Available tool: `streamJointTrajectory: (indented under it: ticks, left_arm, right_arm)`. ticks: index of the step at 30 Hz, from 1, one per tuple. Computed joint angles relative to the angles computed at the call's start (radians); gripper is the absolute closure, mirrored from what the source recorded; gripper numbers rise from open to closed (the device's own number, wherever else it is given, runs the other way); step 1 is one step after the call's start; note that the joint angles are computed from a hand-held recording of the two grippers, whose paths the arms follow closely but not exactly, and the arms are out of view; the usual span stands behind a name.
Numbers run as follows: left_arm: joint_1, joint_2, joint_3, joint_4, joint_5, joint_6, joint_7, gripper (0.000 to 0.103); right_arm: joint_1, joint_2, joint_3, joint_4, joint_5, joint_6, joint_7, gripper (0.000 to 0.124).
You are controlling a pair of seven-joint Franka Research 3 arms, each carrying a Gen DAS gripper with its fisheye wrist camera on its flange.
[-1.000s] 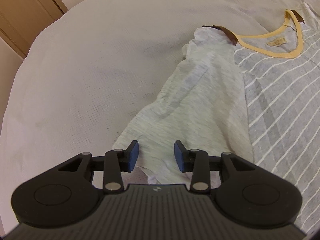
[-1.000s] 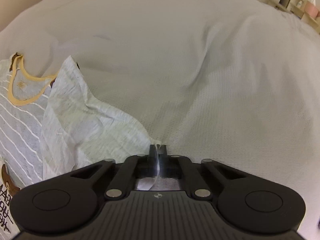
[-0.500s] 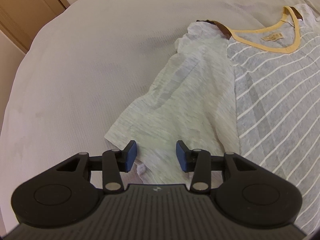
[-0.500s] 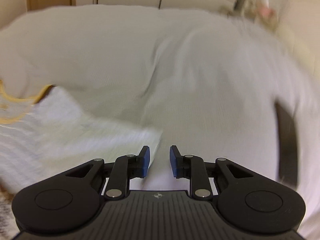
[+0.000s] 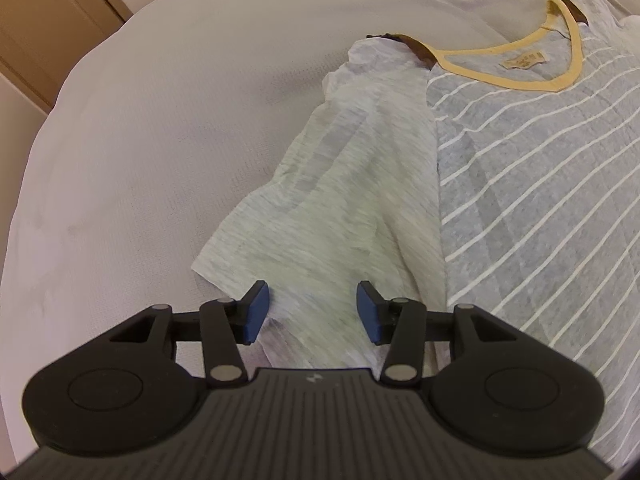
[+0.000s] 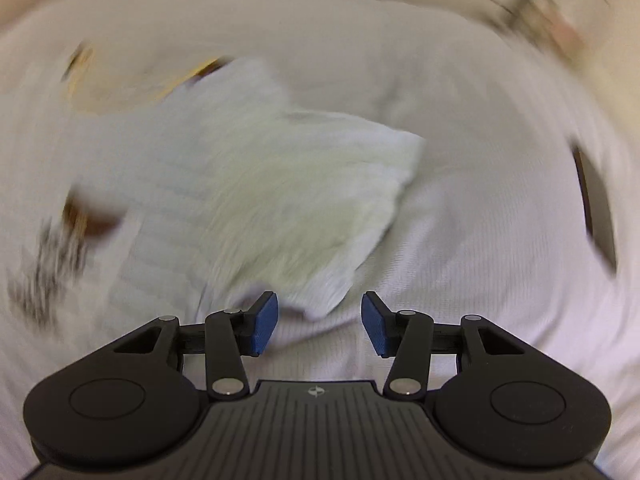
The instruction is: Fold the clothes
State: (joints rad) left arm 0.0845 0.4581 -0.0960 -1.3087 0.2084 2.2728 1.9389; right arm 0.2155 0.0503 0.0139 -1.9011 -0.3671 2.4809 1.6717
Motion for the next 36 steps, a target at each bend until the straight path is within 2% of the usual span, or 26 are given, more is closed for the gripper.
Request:
streamJointTrajectory:
  ticks: [5,6,9,10,13,17,18,21,23,25,30,33,36]
  left_arm:
    - [0.004,-0.031,-0.004,-0.056,0.001,0.033,0.016,0.057]
    - [0.007,-0.038,-0.004,-0.065,-0.001,0.038,0.021,0.057]
    - [0.015,-0.058,-0.004,-0.093,-0.009,0.051,0.036,0.052]
    - [0.018,-0.065,-0.004,-0.103,-0.011,0.055,0.041,0.052]
    - [0.022,-0.074,0.004,-0.116,-0.017,0.056,0.021,0.052]
    - [0.029,-0.095,0.007,-0.137,-0.020,0.054,0.008,0.052]
    - [0.033,-0.103,0.007,-0.145,-0.021,0.057,0.014,0.051]
    - [0.040,-0.128,0.012,-0.168,-0.016,0.067,0.022,0.048]
    - [0.044,-0.143,0.021,-0.181,-0.010,0.069,0.009,0.048]
    - [0.048,-0.160,0.028,-0.195,-0.005,0.067,-0.013,0.048]
    - [0.071,-0.185,0.032,-0.212,-0.026,0.056,-0.016,0.048]
    - [0.092,-0.158,0.030,-0.171,-0.061,0.043,0.012,0.048]
    - [0.120,-0.082,0.019,-0.063,-0.141,0.006,0.011,0.048]
  right_arm:
    - [0.004,-0.013,0.007,-0.070,-0.157,0.098,-0.069,0.075]
    - [0.003,0.001,0.005,-0.065,-0.172,0.114,-0.081,0.080]
    - [0.005,0.011,-0.012,-0.071,-0.247,0.124,-0.082,0.123]
    - [0.005,0.004,-0.017,-0.074,-0.288,0.118,-0.075,0.124]
    - [-0.002,-0.020,-0.020,-0.086,-0.396,0.100,-0.069,0.124]
    - [-0.010,-0.028,-0.003,-0.105,-0.427,0.091,-0.160,0.124]
    - [-0.010,-0.019,0.000,-0.095,-0.409,0.070,-0.177,0.124]
    - [0.005,0.018,0.006,-0.035,-0.356,-0.061,-0.210,0.124]
    - [0.012,0.005,0.004,-0.028,-0.321,-0.090,-0.184,0.116]
    - [0.014,-0.024,0.008,-0.040,-0.280,-0.099,-0.171,0.102]
    - [0.015,-0.115,0.038,-0.095,-0.202,-0.101,-0.143,0.084]
    - [0.021,-0.158,0.065,-0.116,-0.144,-0.120,-0.119,0.084]
    - [0.035,-0.182,0.096,-0.112,-0.091,-0.150,-0.099,0.084]
